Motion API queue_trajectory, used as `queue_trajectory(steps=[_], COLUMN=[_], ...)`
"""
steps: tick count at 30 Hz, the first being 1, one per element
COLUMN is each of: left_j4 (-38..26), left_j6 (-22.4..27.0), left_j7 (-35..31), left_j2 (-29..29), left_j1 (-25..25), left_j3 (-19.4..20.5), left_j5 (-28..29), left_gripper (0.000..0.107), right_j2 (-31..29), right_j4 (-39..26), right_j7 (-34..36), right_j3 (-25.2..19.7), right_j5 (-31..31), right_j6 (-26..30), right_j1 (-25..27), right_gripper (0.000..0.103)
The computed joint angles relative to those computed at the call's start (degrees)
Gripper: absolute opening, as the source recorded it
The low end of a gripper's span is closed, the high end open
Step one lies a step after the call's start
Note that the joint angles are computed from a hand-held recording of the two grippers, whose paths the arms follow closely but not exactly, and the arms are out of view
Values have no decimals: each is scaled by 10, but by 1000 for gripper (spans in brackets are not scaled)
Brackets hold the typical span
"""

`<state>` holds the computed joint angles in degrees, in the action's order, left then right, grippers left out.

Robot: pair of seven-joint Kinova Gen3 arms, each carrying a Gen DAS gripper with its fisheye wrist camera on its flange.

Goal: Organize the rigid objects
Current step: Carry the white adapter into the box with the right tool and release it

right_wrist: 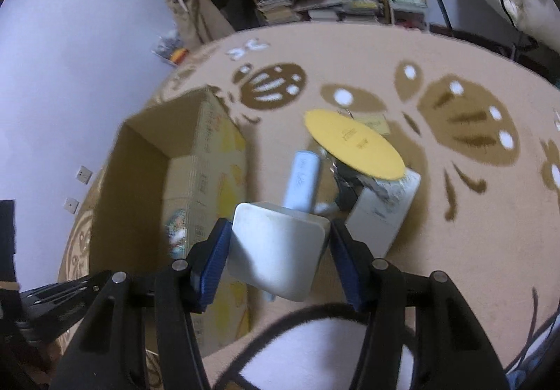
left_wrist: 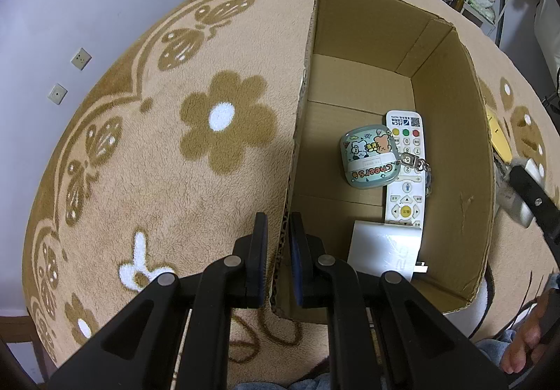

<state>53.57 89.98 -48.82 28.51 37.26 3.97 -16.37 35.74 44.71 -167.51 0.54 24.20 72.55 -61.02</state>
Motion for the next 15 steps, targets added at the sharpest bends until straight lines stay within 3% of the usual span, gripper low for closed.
queue_trajectory(steps=[9, 15], left_j4=[-4, -8], left_j6=[4, 9], left_j7=[0, -2], left_j2=[2, 4], left_j1=[1, 4], left_j3=[-1, -2], left_j5=[0, -4], left_gripper=[12, 12], right_j2=[16, 32], right_j4=[-44, -76], right_j7=[53, 85], right_j3=[14, 20], right_j5=[38, 29], right_j6=[-35, -53], right_j1=[-17, -11], right_gripper=[61, 61])
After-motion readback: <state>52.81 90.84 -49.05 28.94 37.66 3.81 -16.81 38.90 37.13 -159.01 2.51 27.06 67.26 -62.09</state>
